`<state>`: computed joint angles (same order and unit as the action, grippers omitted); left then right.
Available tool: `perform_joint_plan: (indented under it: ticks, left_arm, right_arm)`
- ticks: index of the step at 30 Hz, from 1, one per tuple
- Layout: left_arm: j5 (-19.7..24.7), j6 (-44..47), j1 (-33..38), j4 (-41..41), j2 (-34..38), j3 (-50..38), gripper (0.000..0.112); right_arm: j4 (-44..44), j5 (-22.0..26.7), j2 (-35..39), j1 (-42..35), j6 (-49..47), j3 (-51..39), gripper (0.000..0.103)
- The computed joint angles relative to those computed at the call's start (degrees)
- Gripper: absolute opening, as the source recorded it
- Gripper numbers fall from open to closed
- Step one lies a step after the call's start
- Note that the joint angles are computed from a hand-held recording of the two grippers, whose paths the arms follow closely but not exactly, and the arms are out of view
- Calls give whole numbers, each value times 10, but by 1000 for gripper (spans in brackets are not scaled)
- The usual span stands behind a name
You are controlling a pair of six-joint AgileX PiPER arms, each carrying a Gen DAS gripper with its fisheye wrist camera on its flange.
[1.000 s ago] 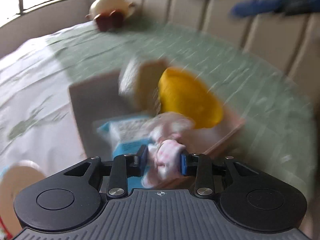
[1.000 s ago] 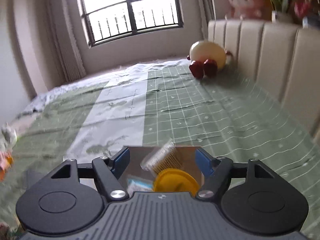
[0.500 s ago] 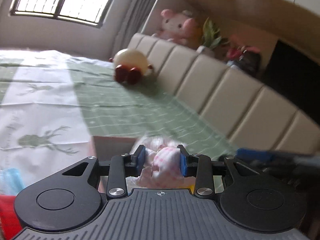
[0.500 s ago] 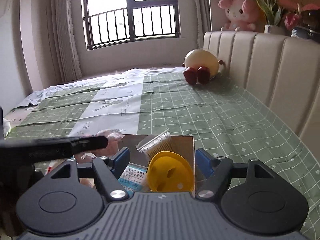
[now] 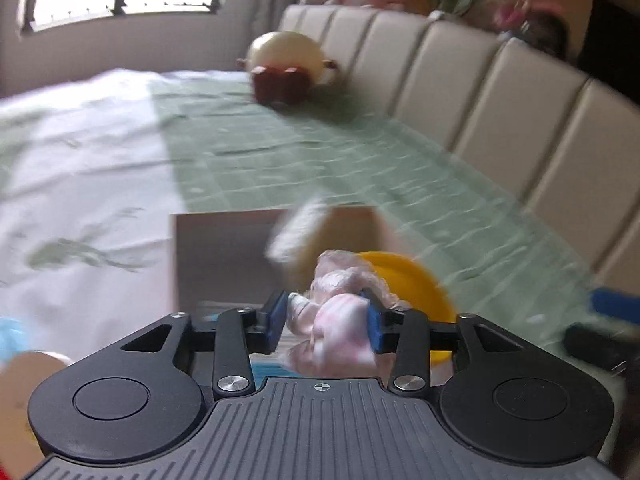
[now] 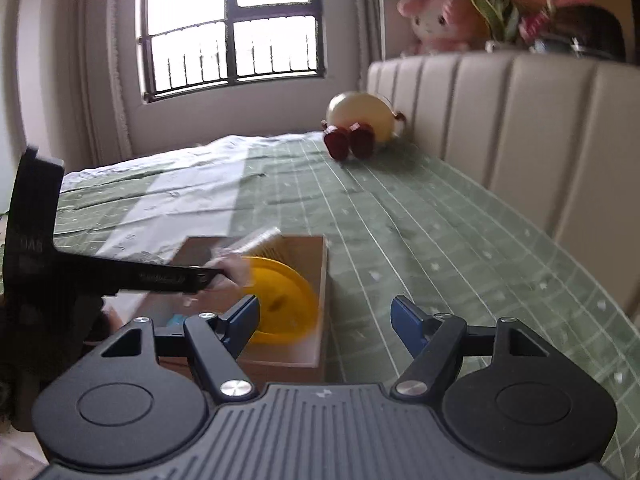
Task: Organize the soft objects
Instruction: 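Carry the cotton swabs into the pink box with the right tool while the left releases the fabric, then move both open tools back toward the items on the bed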
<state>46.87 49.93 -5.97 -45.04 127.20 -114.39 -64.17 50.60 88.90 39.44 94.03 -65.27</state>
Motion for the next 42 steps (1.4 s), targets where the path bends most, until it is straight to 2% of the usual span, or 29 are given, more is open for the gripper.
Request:
perform_joint_plan:
  ticks: [4,5,6,7,8,10,15,17,19,21,26,28,31,34,38,42]
  left_arm:
    - [-89,-32,-12,68,-30,34,46]
    - [-118,-20,-11,58,-41,51,45]
    - [-128,2,-4,26,-44,55,45]
    - [-115,31,10,-30,-46,54,43]
    - [-79,47,30,-87,-40,43,43]
    - [27,37,67,-181,-3,-15,43]
    - [178,-42,101,-254,80,-157,43]
    - [171,-11,103,-253,61,-129,43]
    - [150,53,112,-257,14,-52,43]
    - [150,106,135,-267,-28,17,43]
    - [146,269,255,-268,-149,215,43]
    - [136,312,312,-263,-173,258,43]
    - [110,321,393,-263,-178,273,43]
    - [102,301,468,-267,-167,269,43]
    - [122,257,523,-215,-140,238,43]
    - [152,277,551,-201,-111,221,43]
  right_arm:
    - [10,-29,9,-12,31,14,73]
    - [10,-36,11,-11,40,17,73]
    - [7,-41,14,-7,50,20,73]
    - [3,-43,18,-1,61,22,73]
    - [-1,-45,23,6,69,23,73]
    - [-6,-48,34,18,84,25,73]
    - [-2,-63,55,28,91,23,73]
    - [-9,-65,57,36,104,30,73]
    - [-19,-60,58,49,120,36,73]
    - [-36,-51,59,67,137,42,73]
    - [-72,-14,91,111,149,20,74]
    - [-99,7,113,131,175,4,74]
    - [-121,10,147,148,193,-30,75]
    - [-97,-50,176,144,151,-77,75]
    - [-41,-77,247,157,57,-175,75]
    - [15,-66,321,174,-35,-281,75]
